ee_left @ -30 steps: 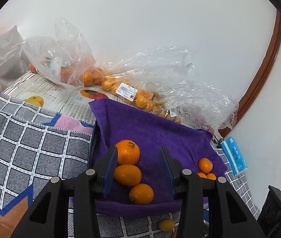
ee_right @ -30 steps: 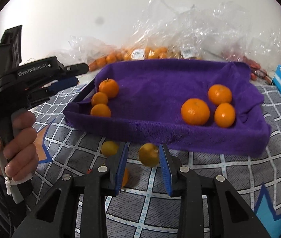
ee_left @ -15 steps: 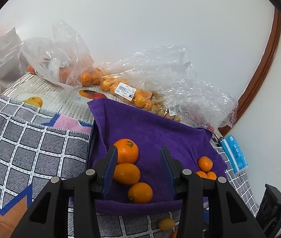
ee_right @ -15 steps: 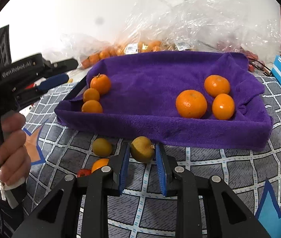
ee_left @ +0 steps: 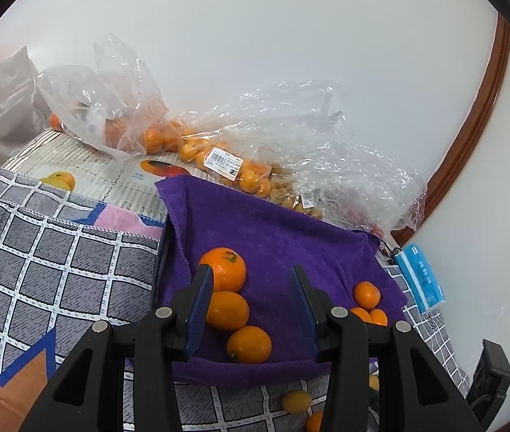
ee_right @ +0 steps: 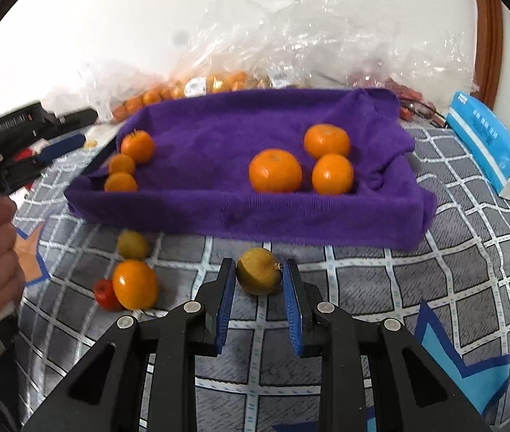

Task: Organize fruits
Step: 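Move the right tool to the fruit row and grasp a yellow-green fruit, then lift the yellow-green fruit with the right tool while the left tool returns to the fruit row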

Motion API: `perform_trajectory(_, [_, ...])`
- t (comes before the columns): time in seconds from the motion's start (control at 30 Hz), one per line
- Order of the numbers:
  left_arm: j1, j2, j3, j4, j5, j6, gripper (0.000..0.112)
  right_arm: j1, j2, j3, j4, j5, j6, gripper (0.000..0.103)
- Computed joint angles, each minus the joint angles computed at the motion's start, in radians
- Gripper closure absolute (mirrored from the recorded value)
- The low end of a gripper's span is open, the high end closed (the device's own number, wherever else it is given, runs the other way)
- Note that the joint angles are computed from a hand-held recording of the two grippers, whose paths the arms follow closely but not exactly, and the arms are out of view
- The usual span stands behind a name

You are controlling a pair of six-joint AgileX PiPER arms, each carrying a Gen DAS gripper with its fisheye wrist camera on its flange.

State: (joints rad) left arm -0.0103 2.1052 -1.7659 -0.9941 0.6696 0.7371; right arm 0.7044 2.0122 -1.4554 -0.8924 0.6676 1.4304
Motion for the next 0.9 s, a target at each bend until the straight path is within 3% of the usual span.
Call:
perform_trajectory(0.17, [-0.014, -0.027, 0.048, -0.014, -0.032, 0.053, 0.071, 0.012, 0.028, -0.043, 0.002, 0.039, -0.022, 0.076])
perform_trajectory(0.5, [-0.024, -0.04, 0.083, -0.059, -0.011, 0.134, 0.071, -0.008, -0.029, 0.06, -0.098, -0.089, 0.103, 0.076])
perform_trajectory(0.63, [-0.016, -0.045, 0.095, -0.103, 0.011, 0.171, 0.071, -0.013, -0.044, 0.089, -0.137, -0.112, 0.159, 0.076])
perform_trajectory(0.8, [-0.017, -0.072, 0.127, -0.145, -0.02, 0.215, 0.071, -0.018, -0.054, 0.111, -0.177, -0.131, 0.221, 0.076])
perform_trajectory(0.9, [-0.01, -0.073, 0.115, -0.114, 0.008, 0.175, 0.071, -0.019, -0.055, 0.114, -0.181, -0.138, 0.229, 0.076])
